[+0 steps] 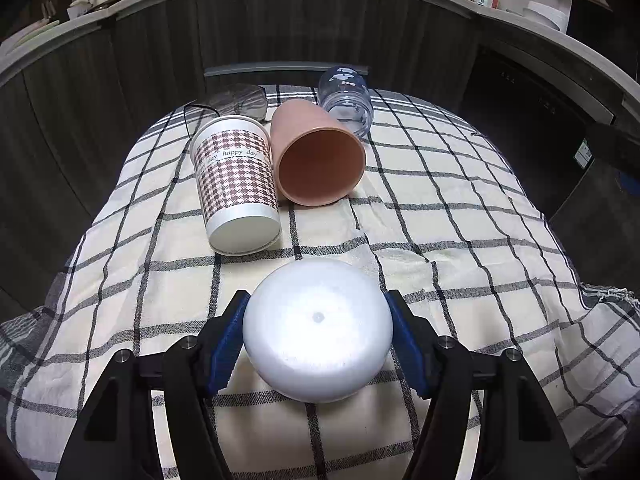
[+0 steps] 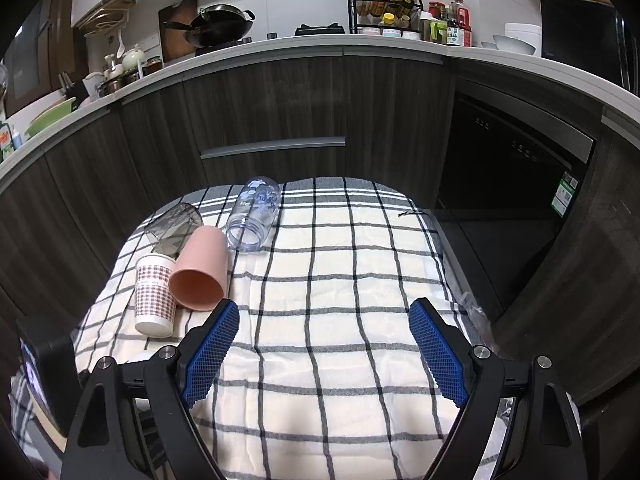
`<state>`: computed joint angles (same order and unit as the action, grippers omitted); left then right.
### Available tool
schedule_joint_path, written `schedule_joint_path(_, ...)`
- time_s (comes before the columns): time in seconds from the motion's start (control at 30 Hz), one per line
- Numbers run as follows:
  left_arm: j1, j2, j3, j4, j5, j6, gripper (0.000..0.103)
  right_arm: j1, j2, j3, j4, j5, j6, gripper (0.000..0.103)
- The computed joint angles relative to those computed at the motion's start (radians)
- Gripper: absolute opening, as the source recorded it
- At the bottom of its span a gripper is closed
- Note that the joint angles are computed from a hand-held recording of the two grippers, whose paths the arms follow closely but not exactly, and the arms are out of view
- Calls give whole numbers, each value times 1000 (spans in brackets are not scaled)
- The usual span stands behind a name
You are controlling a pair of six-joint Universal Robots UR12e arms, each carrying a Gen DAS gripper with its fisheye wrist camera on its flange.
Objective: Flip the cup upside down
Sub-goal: 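Rotate the white cup with the left tool and set it upside down on the cloth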
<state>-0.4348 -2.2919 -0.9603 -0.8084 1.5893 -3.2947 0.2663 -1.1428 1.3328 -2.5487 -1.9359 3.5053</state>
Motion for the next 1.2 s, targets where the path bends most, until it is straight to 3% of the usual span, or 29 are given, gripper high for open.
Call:
schedule_joint_path(0.23, -5, 13, -7, 26, 12, 12, 77, -1, -10, 10, 2, 1, 22, 87)
schedule_joint_path(0.67, 2, 45, 10, 23, 7, -1, 77, 7, -27, 4, -7, 5, 46, 87)
schedule_joint_path(1.2, 16, 107, -13, 28, 103, -60, 78, 36, -16, -60, 32, 3, 41, 87)
